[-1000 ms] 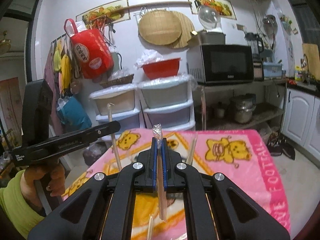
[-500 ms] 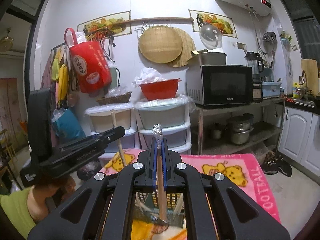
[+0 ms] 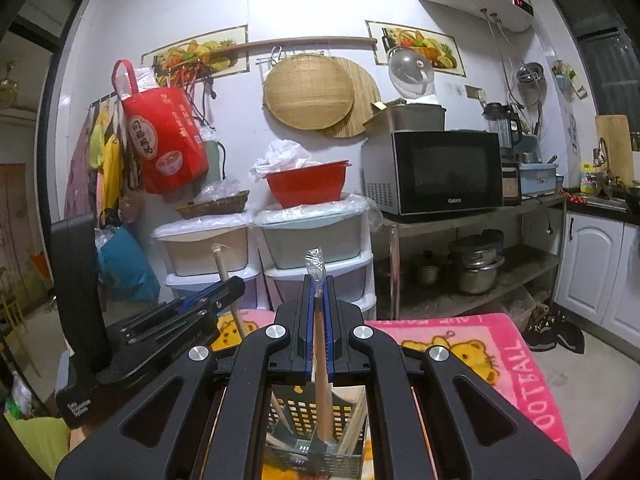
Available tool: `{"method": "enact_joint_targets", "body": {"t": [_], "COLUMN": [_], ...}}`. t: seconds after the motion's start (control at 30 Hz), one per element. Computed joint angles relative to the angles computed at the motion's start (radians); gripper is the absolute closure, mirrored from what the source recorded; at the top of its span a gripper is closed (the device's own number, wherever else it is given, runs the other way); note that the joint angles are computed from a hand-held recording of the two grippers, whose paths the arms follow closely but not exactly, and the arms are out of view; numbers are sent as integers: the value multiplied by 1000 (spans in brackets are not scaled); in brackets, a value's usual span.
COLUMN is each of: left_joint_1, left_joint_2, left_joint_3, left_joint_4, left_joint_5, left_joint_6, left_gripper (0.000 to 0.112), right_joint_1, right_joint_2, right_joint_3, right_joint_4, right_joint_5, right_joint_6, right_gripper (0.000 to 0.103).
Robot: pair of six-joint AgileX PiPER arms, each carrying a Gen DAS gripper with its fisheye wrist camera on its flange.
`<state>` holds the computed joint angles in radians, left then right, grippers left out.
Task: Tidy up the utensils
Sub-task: 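Lower the chopsticks into the caddy and open both tools to release them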
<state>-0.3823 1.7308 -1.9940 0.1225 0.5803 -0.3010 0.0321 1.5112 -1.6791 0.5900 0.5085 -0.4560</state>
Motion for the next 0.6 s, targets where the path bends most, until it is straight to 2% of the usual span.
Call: {"method": "enact_joint_targets", "body": {"t": [0.17, 0.4, 0.5, 0.6], "left_joint_1": [-4, -3, 6, 21], "left_joint_2": [3, 2, 9, 30], "left_joint_3": [51, 116, 125, 100], "left_joint_4": [36, 37, -11, -89], "left_joint_5": [-47, -107, -114, -85], "left_joint_6": [-29, -25, 20, 83], "left_gripper": [105, 105, 105, 105], "right_joint_1": [11, 39, 43, 44], "right_joint_2": [29, 54, 59, 60], "right_joint_3": [9, 73, 109, 142], "right_joint_4": [-9, -5, 41, 101], "right_joint_5": [-25, -108, -148, -177], "right_joint_6": [14, 9, -29, -73], "right_gripper": [99, 99, 98, 98]}}
